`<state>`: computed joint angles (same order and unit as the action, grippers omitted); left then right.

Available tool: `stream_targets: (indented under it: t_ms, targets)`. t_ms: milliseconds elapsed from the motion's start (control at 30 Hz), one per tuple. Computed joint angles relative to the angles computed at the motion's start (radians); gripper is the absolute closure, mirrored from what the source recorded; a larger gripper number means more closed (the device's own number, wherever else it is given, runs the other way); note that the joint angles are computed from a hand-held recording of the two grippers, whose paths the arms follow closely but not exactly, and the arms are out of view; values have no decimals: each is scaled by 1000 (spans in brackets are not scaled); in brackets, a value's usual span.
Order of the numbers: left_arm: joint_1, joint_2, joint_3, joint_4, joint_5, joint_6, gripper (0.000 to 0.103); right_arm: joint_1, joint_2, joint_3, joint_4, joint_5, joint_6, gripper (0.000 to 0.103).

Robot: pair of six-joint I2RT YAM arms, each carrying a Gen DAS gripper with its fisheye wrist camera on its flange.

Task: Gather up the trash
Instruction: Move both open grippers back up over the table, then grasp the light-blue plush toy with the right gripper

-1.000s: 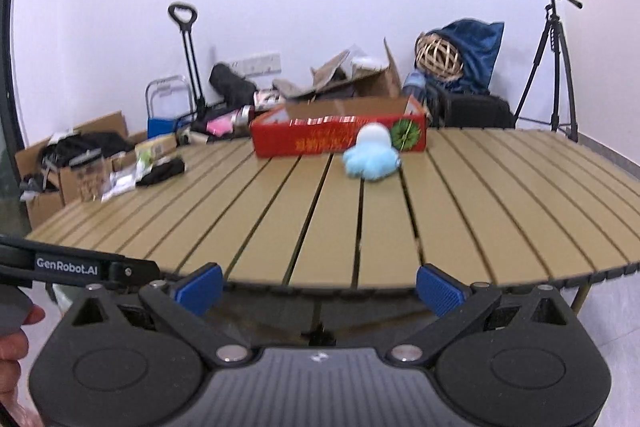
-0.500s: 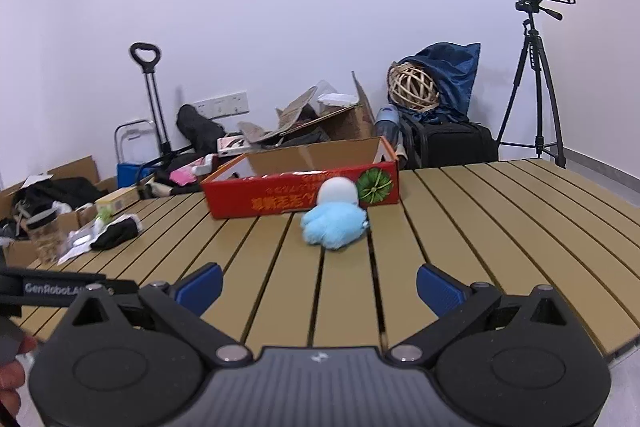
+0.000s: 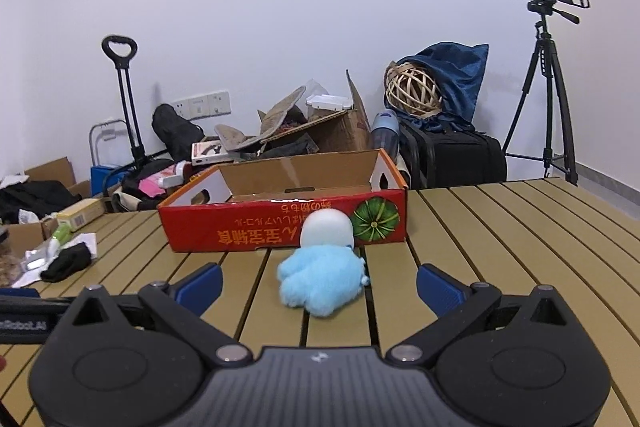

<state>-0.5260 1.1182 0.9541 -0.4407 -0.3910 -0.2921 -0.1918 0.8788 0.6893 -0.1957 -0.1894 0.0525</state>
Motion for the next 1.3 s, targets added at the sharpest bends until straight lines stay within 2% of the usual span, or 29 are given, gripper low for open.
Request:
stream_targets:
  t_ms: [300, 500, 800, 867, 933, 967, 1100, 1133, 1300]
  targets:
    - [143, 139, 11, 171, 104, 33, 0, 133, 315, 135, 96, 171, -35, 0]
    - [205, 176, 8, 220, 166, 58, 0, 167, 512, 273, 29, 203, -41, 0]
    - [216, 180, 2, 235, 180, 76, 0, 190, 596, 324, 26, 262, 9, 0]
    - [216, 178, -1, 236, 179, 77, 0, 175, 609, 331, 29, 245, 25, 4]
    - [217, 180, -1, 235, 180, 79, 0, 163, 618, 338, 22, 224, 39, 19]
    - [217, 182, 1, 234, 179, 79, 0, 158, 621, 341, 19, 217, 43, 21]
    - [220, 188, 3, 233, 185, 80, 0, 151, 612, 327, 37, 204, 50, 26]
    - [220, 190, 4, 231, 186, 80, 0, 151, 608, 323, 43, 205, 50, 32]
    - [220, 197, 6, 225, 198, 86, 0, 134, 579, 295, 65, 176, 69, 34]
